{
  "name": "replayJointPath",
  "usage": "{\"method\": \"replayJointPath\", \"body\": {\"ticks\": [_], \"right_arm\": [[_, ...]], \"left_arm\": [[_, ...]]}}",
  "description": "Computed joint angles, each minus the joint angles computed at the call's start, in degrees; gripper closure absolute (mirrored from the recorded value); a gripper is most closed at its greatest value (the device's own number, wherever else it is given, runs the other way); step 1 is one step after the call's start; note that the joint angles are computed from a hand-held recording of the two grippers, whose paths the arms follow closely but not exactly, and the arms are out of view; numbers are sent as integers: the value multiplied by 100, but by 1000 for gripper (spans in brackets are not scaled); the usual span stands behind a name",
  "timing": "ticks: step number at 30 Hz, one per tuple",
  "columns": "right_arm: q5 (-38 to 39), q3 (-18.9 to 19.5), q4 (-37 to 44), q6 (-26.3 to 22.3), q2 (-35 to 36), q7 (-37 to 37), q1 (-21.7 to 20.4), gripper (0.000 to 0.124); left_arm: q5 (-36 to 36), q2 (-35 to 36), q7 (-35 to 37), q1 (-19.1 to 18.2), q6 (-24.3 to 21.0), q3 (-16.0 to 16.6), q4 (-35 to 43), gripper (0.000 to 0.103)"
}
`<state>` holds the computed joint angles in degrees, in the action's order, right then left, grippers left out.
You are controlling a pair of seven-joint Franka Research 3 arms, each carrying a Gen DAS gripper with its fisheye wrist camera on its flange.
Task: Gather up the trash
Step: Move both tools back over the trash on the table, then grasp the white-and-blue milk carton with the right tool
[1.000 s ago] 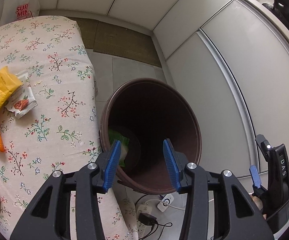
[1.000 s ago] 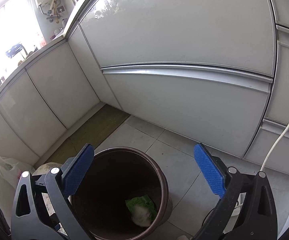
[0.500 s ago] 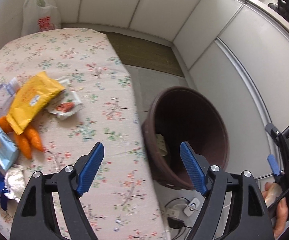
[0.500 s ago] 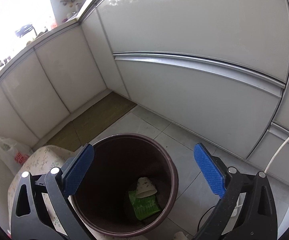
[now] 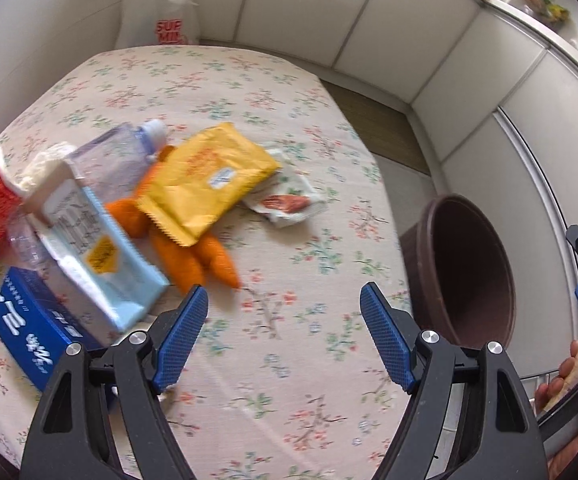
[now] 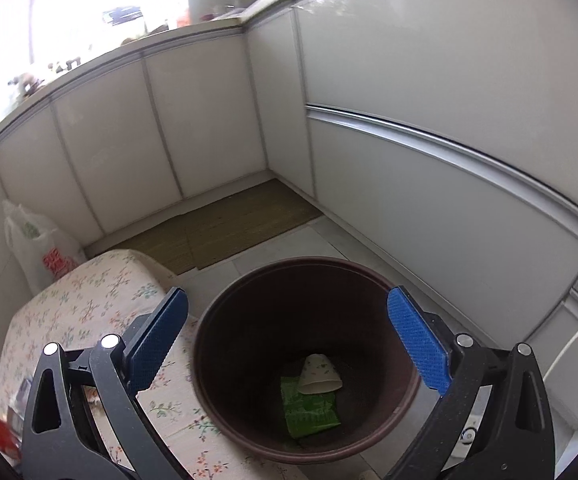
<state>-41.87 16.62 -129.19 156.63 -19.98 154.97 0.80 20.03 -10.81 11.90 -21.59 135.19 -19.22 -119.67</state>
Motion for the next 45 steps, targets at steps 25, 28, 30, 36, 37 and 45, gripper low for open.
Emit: {"method": "replayJointPath", "body": {"ticks": [25, 28, 30, 36, 37, 45], "right_arm": [[812, -53, 734, 729, 1317, -3185, 2050, 28], [1359, -154, 885, 725, 1511, -3891, 2373, 28], [1844, -231, 981, 686, 1626, -4531, 2576, 28], [3012, -292, 1612, 93, 2264, -6302, 3121, 28], [3013, -297, 1746, -45, 2387, -6422, 3207, 28], [3050, -404, 2294, -461, 2845, -6893, 3746, 28]], "left_arm": [[-1132, -3559, -953, 66, -892, 301, -2787, 26], [-1234, -3915, -1128, 89, -934, 299, -3059, 26], [-1266, -4129, -1217, 103, -1024, 305, -3209, 26], [-1609, -4922, -1648, 78, -943, 479, -3846, 26], [-1650, -5038, -1697, 70, -933, 491, -3928, 26], [-1780, -5501, -1862, 22, -1069, 502, -4167, 26]]}}
